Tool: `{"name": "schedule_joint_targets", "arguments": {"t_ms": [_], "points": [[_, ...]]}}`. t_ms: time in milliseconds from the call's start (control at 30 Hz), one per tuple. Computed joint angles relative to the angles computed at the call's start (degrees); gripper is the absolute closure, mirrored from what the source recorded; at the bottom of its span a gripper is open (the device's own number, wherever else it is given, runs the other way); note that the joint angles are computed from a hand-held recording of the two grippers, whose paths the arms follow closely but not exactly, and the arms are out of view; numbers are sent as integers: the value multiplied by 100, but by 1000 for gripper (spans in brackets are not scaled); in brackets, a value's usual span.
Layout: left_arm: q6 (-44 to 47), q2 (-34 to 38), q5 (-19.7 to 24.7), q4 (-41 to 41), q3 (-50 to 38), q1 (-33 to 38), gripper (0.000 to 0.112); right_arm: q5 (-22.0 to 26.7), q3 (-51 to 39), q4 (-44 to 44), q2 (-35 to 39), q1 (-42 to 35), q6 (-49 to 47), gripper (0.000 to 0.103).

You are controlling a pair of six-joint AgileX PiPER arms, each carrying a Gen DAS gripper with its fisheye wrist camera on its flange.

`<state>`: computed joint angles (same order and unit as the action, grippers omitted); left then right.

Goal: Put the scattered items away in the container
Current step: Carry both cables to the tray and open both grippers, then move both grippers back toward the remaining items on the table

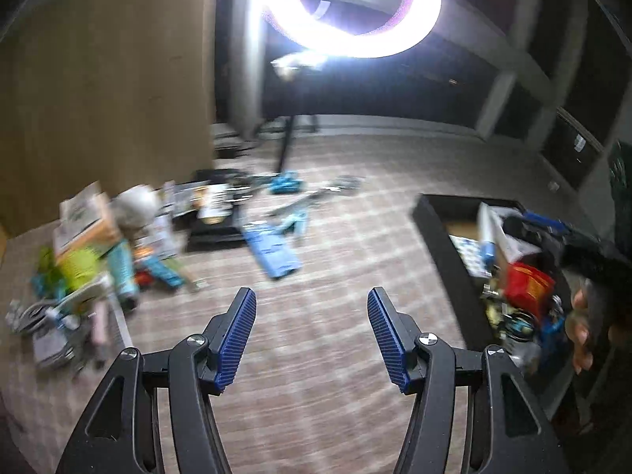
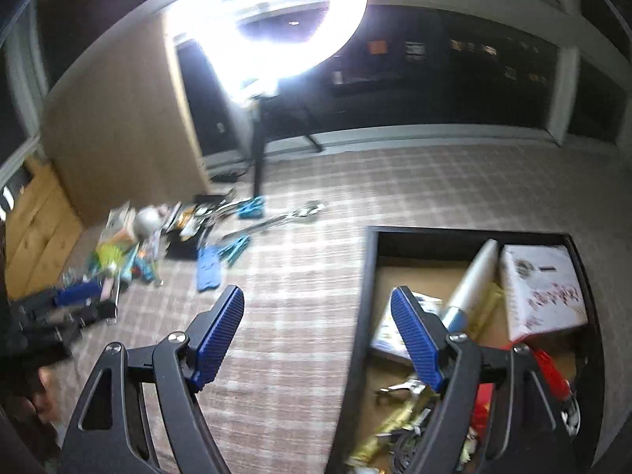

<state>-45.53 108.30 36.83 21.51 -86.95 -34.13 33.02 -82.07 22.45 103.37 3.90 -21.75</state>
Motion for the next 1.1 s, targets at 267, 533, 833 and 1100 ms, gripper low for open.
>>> {"name": "schedule_joint_targets", "arguments": {"t_ms": [267,533,833,1100], "points": [[-1313,-716,-119,856,1342,401,53,249,-315,-338,433,681,341,27],[-1912,-1279,-549,1013,2700,1092,54,219,-895,-1100,1032,1411,1014,27],[-1382,-1068,-1192,294,3142,1560,65,815,-2348,-1053,2255,1792,781,27],[-730,-203,-1377,-484,2573,1722,73,1772,-4236,-1031,3585,1751,844,28]]}}
